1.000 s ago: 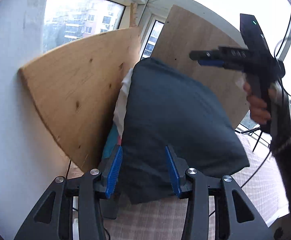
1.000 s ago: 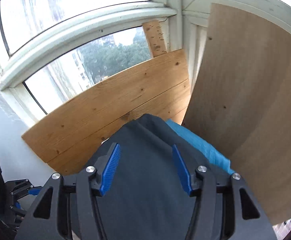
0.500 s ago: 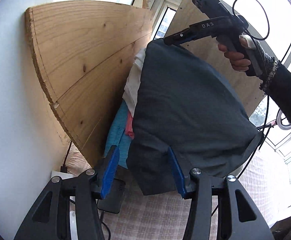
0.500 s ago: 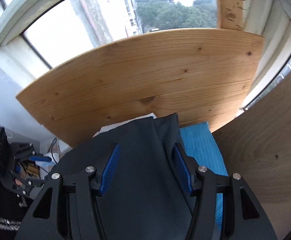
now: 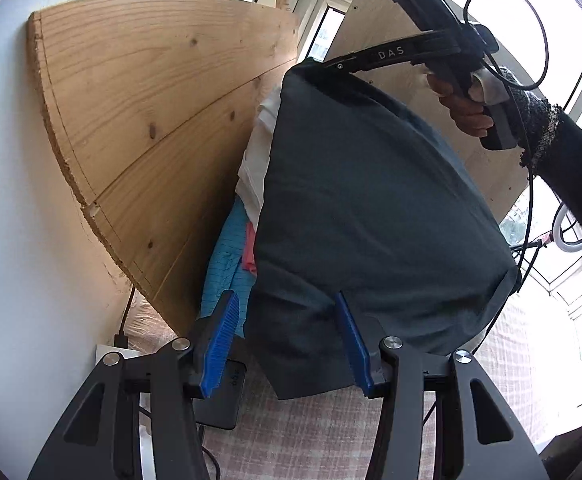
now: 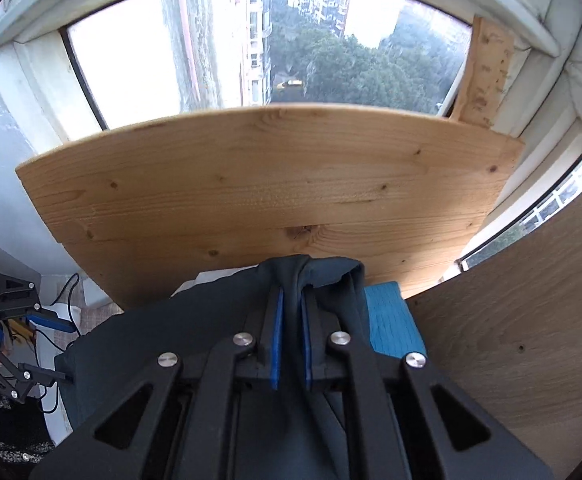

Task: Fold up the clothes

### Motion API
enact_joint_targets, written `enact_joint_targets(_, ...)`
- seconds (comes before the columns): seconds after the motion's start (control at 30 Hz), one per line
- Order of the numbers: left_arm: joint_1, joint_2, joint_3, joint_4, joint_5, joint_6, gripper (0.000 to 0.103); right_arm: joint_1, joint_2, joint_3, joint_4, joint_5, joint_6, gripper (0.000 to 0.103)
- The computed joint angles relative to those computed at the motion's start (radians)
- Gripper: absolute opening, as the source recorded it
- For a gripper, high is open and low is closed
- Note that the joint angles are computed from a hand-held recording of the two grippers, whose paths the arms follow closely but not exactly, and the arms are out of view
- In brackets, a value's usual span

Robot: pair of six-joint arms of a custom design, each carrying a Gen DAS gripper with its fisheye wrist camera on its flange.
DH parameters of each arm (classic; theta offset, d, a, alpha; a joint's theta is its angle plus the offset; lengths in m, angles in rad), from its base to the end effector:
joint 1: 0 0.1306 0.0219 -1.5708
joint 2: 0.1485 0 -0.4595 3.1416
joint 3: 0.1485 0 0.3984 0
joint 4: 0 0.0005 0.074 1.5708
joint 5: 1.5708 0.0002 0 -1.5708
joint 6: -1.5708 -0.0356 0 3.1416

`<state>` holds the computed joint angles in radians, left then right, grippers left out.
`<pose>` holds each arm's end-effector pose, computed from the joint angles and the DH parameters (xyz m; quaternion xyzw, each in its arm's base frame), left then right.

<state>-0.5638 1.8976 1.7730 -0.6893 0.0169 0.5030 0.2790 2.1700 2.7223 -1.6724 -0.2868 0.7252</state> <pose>0.5933 -0.3764 0.4098 0.0314 0.9287 -0.1946 0.3141 0.6899 0.2076 0.5791 -0.4923 0.8303 0.0869 0.2465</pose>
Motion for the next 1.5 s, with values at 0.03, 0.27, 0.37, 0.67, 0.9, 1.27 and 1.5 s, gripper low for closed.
enact_joint_targets(0.03,-0.004,-0.009,-0.009,0.008,-0.012,0.001,0.048,-0.001,-0.019,-0.023,0.035,0.012,-0.005,0.007)
enact_joint_targets(0.27,-0.018,-0.035,-0.011,0.03,-0.072,-0.03,0.048,0.006,-0.005,-0.06,0.131,0.154,-0.077,0.008)
enact_joint_targets(0.37,-0.021,-0.029,0.015,0.016,-0.068,-0.042,0.048,0.03,-0.027,-0.097,0.132,0.211,-0.084,0.019)
enact_joint_targets(0.67,-0.068,-0.038,0.069,0.057,-0.033,-0.174,0.048,-0.11,-0.352,-0.459,0.279,-0.042,-0.323,0.038)
enact_joint_targets(0.9,-0.097,0.14,0.305,-0.049,0.169,-0.24,0.048,-0.191,-0.669,-1.076,0.54,-0.003,-0.439,0.038)
enact_joint_targets(1.27,-0.108,0.052,0.11,-0.164,0.117,-0.091,0.063,-0.369,-1.016,-1.471,0.667,0.097,-0.631,0.06)
enact_joint_targets(1.5,-0.13,-0.041,0.018,-0.134,-0.107,0.061,0.075,-0.559,-1.118,-1.529,0.679,-0.008,-0.7,0.067)
